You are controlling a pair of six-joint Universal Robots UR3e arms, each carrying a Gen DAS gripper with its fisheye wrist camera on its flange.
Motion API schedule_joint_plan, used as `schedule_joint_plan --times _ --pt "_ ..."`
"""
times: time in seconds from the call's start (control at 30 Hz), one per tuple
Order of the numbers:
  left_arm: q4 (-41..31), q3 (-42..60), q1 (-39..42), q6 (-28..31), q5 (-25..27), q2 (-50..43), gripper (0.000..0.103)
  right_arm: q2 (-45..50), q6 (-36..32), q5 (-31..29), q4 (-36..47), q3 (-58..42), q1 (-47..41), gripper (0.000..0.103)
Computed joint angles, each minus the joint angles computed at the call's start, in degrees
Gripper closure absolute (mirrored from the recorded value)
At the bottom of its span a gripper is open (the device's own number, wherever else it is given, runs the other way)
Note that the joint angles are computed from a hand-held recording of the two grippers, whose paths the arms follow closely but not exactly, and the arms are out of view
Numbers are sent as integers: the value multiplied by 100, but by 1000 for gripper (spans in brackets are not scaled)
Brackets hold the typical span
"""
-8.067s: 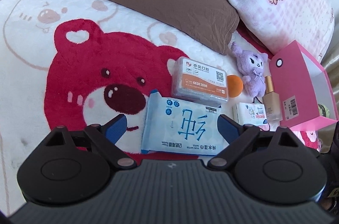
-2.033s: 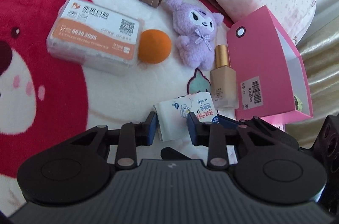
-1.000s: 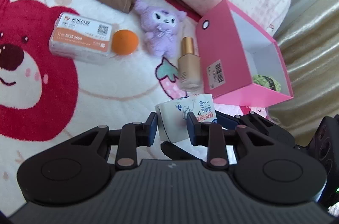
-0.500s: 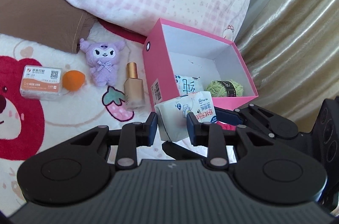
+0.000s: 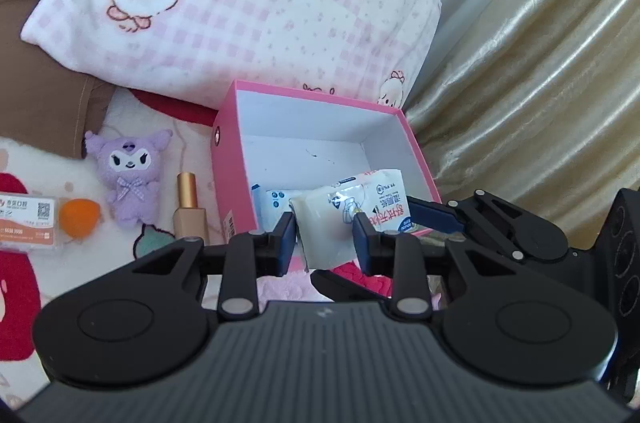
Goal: Organize objects
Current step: 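Lift the white wet-wipes pack and carry it into the pink box, then lower the wipes pack onto the box floor and open both grippers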
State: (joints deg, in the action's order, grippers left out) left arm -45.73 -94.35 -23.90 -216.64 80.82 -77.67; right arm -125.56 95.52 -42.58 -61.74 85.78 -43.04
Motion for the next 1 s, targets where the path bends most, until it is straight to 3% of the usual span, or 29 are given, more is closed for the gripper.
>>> schedule_joint_plan --times 0.27,0.47,0.7,0.87,1.0 --pt "-125 1457 254 -103 -442 -1671 72 1275 1131 -448 -2240 213 829 18" --pt "-487 2924 267 -299 -577 -3290 72 2878 2169 -978 -3180 -352 1373 18" --pt "-1377 4599 243 -203 -430 -4736 72 4689 3297 -1433 -3241 -1595 1864 18" --pt "-2132 5639 203 -61 -186 -5408 72 5375 3693 -1789 -3147 -2147 2154 30" --pt "-2288 5959 184 -29 -174 -5663 72 5493 3820 -1943 -3178 -2183 2213 32"
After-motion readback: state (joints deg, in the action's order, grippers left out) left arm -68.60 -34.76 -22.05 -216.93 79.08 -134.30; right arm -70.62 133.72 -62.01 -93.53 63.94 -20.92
